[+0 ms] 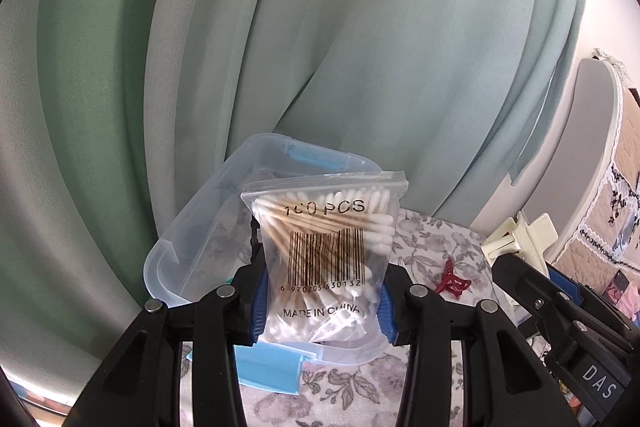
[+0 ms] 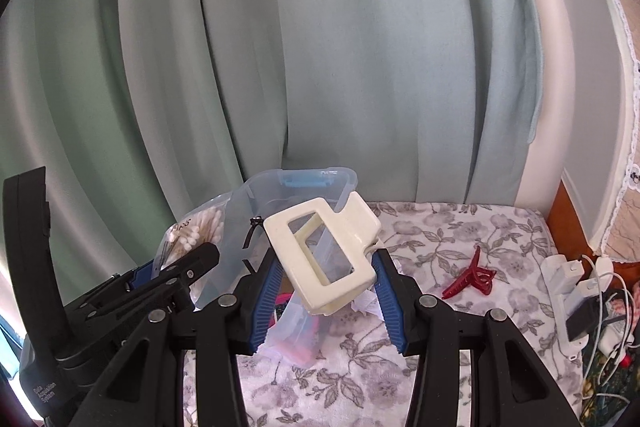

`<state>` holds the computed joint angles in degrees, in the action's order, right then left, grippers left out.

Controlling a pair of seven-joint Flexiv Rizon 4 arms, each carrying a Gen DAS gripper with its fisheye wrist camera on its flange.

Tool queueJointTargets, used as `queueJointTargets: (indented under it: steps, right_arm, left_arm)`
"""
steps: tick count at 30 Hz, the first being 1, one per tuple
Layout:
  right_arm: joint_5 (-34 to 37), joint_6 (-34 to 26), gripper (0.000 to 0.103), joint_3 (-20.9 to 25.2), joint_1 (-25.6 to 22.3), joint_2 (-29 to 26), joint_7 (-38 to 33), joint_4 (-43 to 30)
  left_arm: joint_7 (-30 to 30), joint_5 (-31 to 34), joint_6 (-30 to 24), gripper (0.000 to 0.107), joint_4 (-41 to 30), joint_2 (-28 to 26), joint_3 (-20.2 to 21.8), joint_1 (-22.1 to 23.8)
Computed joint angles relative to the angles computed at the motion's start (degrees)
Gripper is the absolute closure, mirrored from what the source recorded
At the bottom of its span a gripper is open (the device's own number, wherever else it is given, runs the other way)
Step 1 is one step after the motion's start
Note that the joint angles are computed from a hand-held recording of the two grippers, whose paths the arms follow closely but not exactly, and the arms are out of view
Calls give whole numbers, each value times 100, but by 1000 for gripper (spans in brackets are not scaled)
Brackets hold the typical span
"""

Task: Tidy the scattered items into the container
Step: 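Lift and carry the swab bag and claw clip with both tools over the bin, then lower both tools into the bin and open them to release the items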

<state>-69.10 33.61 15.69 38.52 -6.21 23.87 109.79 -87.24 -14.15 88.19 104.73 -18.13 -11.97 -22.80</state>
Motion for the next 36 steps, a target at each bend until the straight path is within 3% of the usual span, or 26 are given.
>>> queueJointTargets:
  steps: [11, 23, 36]
  right_arm:
    - [168, 489, 54, -254, 52, -545, -492, -450]
    - [364, 1070, 53, -565, 131, -1016, -962, -794]
    - [671, 1506, 54, -789, 122, -1333, -1273, -950]
  left_arm:
    - [-149, 9, -26, 61, -70, -165, 133, 105]
    - [28, -241, 134, 61, -19, -300, -184, 470]
    - [-171, -143, -75, 61, -224, -495, 161, 306]
